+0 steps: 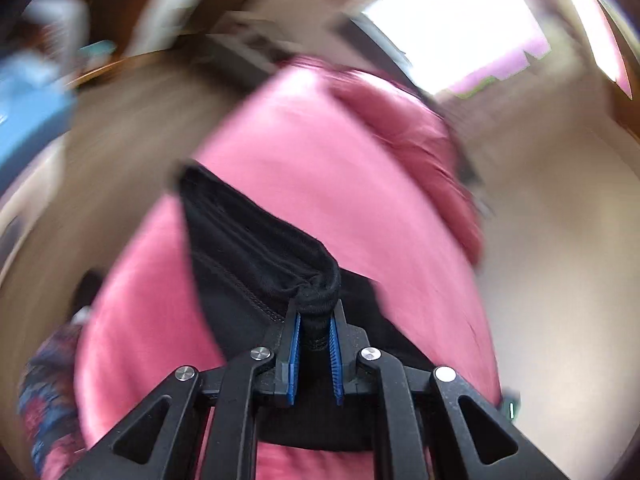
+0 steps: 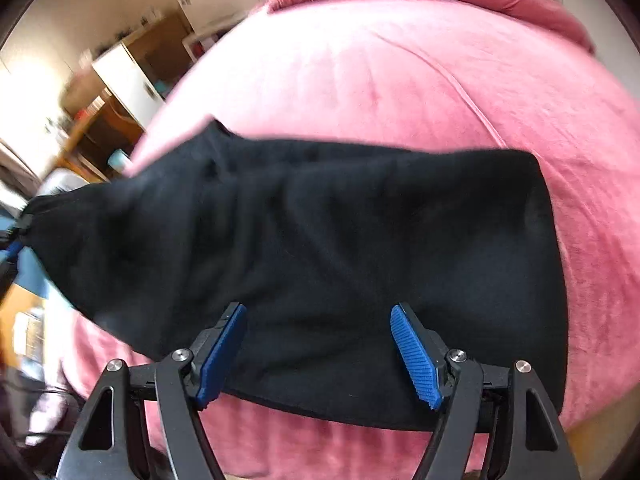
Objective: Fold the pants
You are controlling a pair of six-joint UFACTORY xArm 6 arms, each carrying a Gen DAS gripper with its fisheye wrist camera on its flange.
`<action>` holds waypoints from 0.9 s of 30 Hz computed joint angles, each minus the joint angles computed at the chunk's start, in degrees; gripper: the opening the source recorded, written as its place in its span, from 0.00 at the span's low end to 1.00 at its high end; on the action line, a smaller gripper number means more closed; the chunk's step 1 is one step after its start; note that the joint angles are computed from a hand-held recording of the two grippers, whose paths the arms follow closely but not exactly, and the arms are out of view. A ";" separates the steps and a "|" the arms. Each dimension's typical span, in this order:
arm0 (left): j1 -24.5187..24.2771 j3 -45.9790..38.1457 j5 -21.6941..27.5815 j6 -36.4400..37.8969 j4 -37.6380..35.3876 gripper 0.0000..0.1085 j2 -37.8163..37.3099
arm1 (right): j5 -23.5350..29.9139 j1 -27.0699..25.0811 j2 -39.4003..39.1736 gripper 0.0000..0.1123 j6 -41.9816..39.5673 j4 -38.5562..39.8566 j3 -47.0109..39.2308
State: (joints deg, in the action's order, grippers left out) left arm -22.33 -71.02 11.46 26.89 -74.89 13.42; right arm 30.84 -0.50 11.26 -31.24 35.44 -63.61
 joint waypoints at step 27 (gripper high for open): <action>-8.25 -17.44 15.77 -18.60 49.42 0.11 12.96 | 38.63 2.68 25.37 0.19 -8.28 10.66 -41.66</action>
State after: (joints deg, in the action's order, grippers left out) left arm -30.58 -88.46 27.24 8.29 -25.47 26.38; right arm 69.47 2.18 36.63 -39.52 46.11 -105.27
